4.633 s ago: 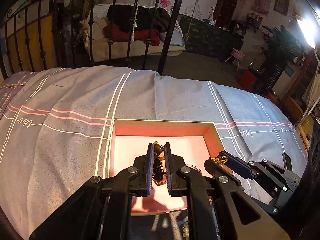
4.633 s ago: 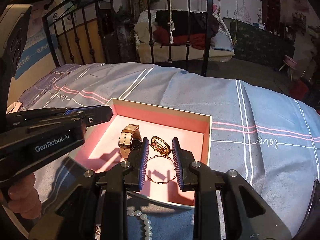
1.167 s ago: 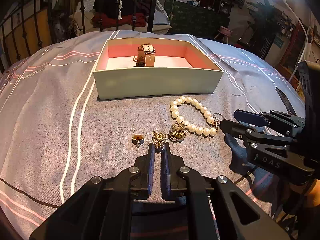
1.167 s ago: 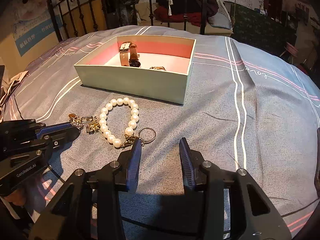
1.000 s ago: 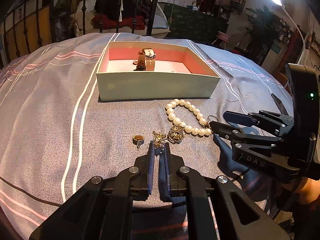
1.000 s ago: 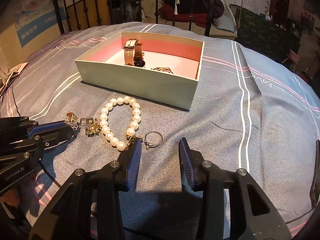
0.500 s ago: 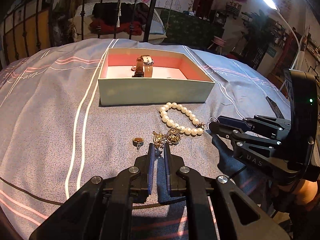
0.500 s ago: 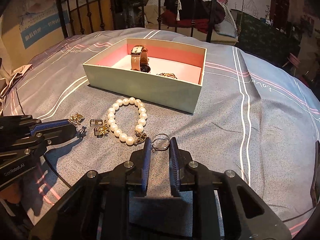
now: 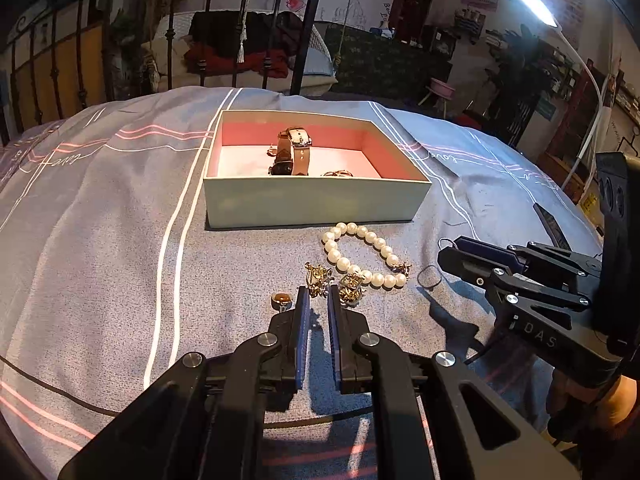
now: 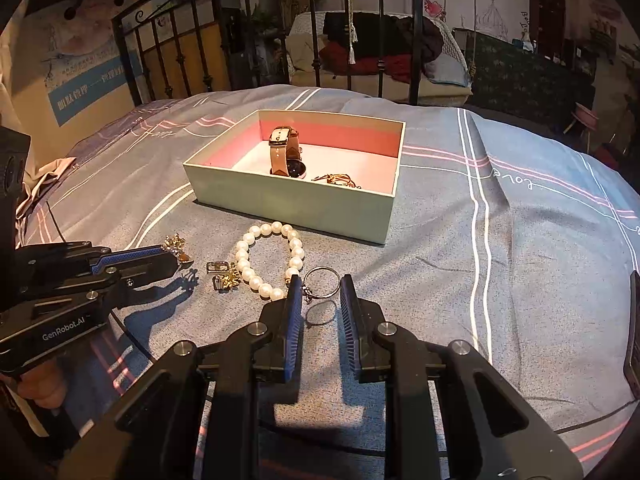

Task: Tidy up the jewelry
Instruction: 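Place the charm and silver ring into the box and open both tools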

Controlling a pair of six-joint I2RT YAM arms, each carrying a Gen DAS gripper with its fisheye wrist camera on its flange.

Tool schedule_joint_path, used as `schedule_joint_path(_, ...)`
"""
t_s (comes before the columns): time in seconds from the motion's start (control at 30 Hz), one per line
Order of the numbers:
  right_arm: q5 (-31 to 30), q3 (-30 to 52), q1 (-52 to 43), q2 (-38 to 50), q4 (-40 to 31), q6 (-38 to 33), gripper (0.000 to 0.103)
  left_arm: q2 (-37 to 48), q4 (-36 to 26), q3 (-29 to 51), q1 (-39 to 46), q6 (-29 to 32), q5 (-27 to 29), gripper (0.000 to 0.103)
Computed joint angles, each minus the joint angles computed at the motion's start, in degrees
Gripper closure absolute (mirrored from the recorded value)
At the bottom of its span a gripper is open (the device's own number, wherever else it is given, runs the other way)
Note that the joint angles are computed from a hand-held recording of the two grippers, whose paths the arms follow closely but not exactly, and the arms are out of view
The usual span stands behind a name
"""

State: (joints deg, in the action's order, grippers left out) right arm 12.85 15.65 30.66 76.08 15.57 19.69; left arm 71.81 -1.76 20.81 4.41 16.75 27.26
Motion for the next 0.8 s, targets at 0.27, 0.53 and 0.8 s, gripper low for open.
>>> schedule_joint_path(0.27, -0.6, 0.8, -0.9, -0.9, -0.1, -0.9, 0.082, 1.9, 0.6, 3.7, -1.2, -1.8, -1.1, 0.094)
schedule_joint_path(0.53, -1.1, 6.6, -2.9, 0.1, -1.6, -4.6, 0.082, 4.4, 1.6, 9.9, -3.9, -4.0, -3.3, 0.094)
schedule_joint_path(0.8, -3.0, 14.6, -6.5, 6.4, -2.0, -7.6, 0.082, 13.3, 0.1, 19.3, -6.0, -5.9, -5.7, 0.094)
